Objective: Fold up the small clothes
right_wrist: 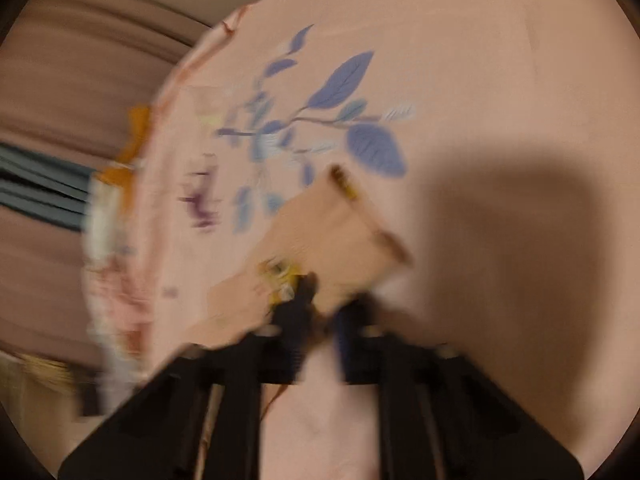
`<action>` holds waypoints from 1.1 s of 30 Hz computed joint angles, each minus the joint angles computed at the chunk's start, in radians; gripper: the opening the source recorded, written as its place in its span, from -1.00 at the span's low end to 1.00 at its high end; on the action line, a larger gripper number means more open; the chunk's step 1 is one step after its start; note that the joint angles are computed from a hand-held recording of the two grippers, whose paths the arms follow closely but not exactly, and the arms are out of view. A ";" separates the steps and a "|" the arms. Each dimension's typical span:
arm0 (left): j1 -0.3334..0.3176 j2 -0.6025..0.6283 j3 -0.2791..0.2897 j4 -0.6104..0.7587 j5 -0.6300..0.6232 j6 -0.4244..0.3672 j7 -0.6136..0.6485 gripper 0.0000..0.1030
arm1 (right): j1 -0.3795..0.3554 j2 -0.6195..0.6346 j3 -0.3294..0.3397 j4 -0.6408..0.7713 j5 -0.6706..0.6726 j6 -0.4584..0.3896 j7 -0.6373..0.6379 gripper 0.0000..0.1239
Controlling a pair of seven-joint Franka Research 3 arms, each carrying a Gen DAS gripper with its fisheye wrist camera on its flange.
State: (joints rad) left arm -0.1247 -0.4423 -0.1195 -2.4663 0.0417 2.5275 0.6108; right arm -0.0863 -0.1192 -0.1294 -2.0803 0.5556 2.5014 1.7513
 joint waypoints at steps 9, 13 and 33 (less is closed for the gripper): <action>0.024 0.016 -0.034 0.032 0.087 -0.046 -0.045 -0.83 | 0.092 -0.023 0.061 0.101 -0.030 0.040 -0.162 -0.91; 0.020 0.004 -0.029 0.027 0.093 -0.052 -0.063 -0.84 | 0.192 -0.024 0.127 0.167 -0.044 0.016 -0.240 -0.91; -0.013 -0.278 0.043 -0.104 0.062 0.012 -0.021 0.21 | 0.484 0.130 0.259 0.263 -0.097 -0.224 -0.404 0.02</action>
